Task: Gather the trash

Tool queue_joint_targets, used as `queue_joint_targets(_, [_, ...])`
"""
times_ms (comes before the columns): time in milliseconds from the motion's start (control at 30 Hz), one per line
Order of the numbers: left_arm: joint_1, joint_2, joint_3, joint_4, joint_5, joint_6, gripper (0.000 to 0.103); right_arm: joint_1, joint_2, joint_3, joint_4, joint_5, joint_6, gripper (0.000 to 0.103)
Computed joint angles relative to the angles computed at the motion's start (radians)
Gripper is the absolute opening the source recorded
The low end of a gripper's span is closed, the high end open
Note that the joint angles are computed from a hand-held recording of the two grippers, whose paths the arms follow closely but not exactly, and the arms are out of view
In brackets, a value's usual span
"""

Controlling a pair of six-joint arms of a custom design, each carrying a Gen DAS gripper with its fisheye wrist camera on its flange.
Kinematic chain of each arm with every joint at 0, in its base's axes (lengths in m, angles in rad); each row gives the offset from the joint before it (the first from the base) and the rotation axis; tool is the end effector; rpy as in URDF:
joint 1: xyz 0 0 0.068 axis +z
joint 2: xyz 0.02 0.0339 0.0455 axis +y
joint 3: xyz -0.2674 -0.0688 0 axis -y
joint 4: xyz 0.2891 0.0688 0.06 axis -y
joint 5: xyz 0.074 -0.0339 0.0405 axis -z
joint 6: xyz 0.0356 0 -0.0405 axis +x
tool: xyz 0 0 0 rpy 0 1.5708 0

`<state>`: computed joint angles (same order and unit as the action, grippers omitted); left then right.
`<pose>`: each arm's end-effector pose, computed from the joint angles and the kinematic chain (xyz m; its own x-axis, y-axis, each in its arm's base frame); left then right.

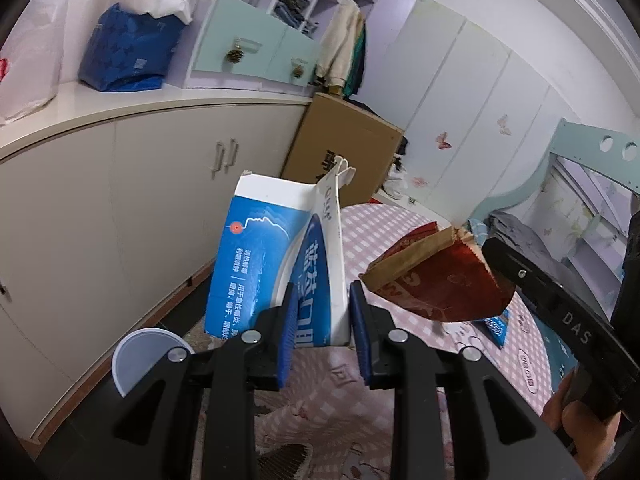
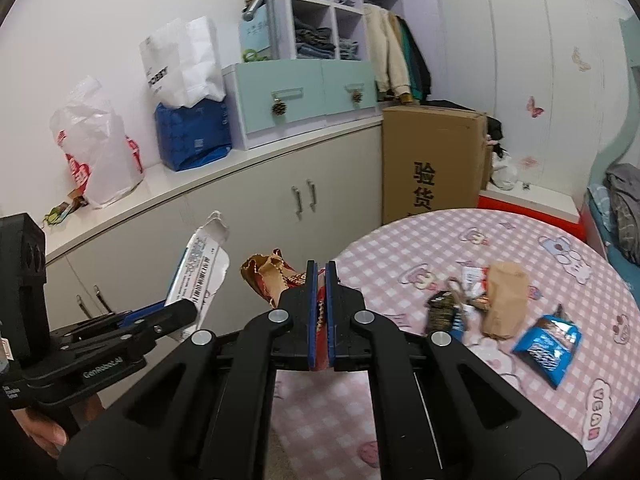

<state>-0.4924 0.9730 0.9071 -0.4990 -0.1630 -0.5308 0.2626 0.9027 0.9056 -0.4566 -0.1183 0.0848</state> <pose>0.2266 -0.1150 0.3169 -0.5818 -0.2547 -0.7724 0.0593 0.9339 -0.3527 0.2322 0.0668 0.3363 -0.4523 -0.0345 -0.8912 -0.3231 0.9377 0.1277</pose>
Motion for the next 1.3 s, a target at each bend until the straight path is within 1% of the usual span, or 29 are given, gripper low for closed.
queue_joint_targets(67, [0.032,-0.007,-0.013,-0.008,0.003,0.001,0.025,0.042,0.022,0.005,0.015,0.015,0.009,0.004])
queue_joint_targets(167, [0.114,-0.02,-0.039,-0.027,0.04,0.006,0.025,0.134,0.08,0.018,0.053,0.059,0.028,0.004])
queue_joint_targets(267, [0.213,-0.031,-0.063,-0.047,0.085,0.021,0.025,0.23,0.181,0.045,0.109,0.095,0.049,0.004])
queue_joint_targets(400, [0.354,-0.013,-0.087,-0.047,0.16,0.06,0.028,0.317,0.335,0.099,0.173,0.113,0.07,0.004])
queue_joint_targets(433, [0.39,-0.007,-0.096,-0.041,0.181,0.074,0.031,0.332,0.371,0.111,0.188,0.113,0.075,0.004])
queue_joint_targets(467, [0.418,0.011,-0.095,-0.043,0.197,0.088,0.04,0.348,0.419,0.129,0.206,0.114,0.08,0.004])
queue_joint_targets(500, [0.453,0.035,-0.092,-0.039,0.216,0.104,0.064,0.357,0.448,0.14,0.215,0.115,0.083,0.004])
queue_joint_targets(533, [0.476,0.037,-0.105,-0.022,0.215,0.105,0.073,0.365,0.483,0.154,0.224,0.114,0.088,0.004])
queue_joint_targets(600, [0.509,0.051,-0.121,0.0,0.207,0.112,0.073,0.376,0.548,0.181,0.238,0.109,0.099,0.004])
queue_joint_targets(700, [0.569,0.095,-0.124,0.014,0.258,0.12,0.073,0.386,0.63,0.218,0.242,0.096,0.114,0.004])
queue_joint_targets(833, [0.6,0.112,-0.134,0.02,0.235,0.125,0.073,0.397,0.684,0.243,0.238,0.092,0.117,0.004])
queue_joint_targets(967, [0.636,0.131,-0.138,0.029,0.252,0.126,0.073,0.41,0.711,0.256,0.234,0.095,0.119,0.004])
queue_joint_targets(1067, [0.625,0.144,-0.136,0.033,0.235,0.109,0.073,0.418,0.722,0.264,0.231,0.098,0.119,0.004])
queue_joint_targets(1167, [0.641,0.146,-0.142,0.035,0.24,0.107,0.073,0.424,0.732,0.275,0.229,0.098,0.119,0.004])
queue_joint_targets(1300, [0.643,0.136,-0.154,0.039,0.209,0.084,0.074,0.435,0.751,0.292,0.233,0.098,0.118,0.004])
